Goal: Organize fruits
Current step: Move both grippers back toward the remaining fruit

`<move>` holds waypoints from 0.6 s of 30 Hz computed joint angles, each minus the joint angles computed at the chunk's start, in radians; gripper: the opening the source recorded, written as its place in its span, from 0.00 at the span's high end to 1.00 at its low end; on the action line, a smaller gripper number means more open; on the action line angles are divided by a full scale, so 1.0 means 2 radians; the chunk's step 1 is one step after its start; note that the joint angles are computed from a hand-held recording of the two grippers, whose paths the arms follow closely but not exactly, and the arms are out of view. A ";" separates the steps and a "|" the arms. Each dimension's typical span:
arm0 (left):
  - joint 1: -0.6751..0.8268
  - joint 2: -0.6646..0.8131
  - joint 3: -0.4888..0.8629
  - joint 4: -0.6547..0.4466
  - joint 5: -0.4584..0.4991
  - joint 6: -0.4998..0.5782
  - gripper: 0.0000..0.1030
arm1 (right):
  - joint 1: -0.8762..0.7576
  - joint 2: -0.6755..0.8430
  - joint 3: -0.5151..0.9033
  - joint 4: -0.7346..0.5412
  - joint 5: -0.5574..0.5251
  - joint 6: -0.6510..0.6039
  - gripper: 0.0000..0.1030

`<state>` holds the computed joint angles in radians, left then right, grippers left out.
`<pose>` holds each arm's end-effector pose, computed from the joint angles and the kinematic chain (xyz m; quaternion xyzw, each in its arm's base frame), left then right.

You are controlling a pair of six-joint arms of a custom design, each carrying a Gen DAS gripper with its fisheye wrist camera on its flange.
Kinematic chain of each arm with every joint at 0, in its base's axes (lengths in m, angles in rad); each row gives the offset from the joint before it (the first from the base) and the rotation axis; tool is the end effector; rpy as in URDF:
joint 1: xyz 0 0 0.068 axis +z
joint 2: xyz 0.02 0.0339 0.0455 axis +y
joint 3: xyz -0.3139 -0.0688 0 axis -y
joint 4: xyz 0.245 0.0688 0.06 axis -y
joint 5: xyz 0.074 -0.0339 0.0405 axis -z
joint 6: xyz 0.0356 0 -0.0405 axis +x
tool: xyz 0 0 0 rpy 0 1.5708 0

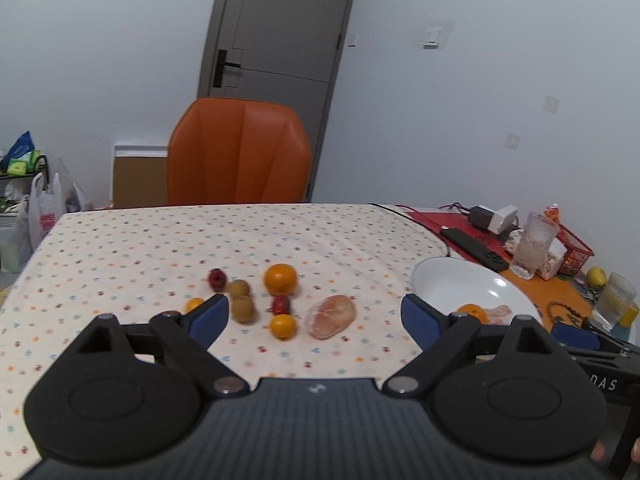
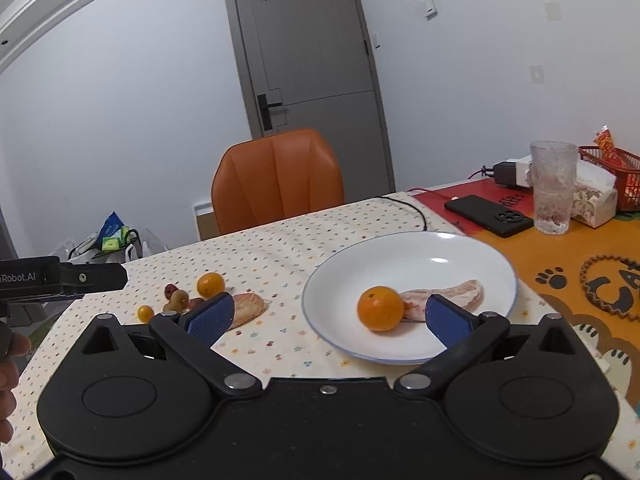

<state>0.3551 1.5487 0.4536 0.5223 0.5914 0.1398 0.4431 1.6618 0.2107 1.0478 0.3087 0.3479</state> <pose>0.2560 0.0737 0.1809 0.0484 0.8501 -0.1360 0.5065 0.2184 0.0917 0.1477 0.0454 0.8276 0.0914 0.5520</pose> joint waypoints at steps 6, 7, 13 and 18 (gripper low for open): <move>0.035 0.013 0.011 -0.012 0.016 0.013 0.11 | 0.010 0.010 0.014 -0.024 0.000 0.021 0.00; 0.040 0.015 0.013 -0.014 0.017 0.016 0.11 | 0.011 0.012 0.015 -0.026 -0.001 0.023 0.00; 0.068 0.029 0.023 -0.020 0.026 0.028 0.11 | 0.022 0.022 0.026 -0.035 0.001 0.028 0.00; 0.079 0.043 0.039 -0.033 0.028 0.038 0.11 | 0.026 0.026 0.040 -0.044 -0.013 0.025 0.00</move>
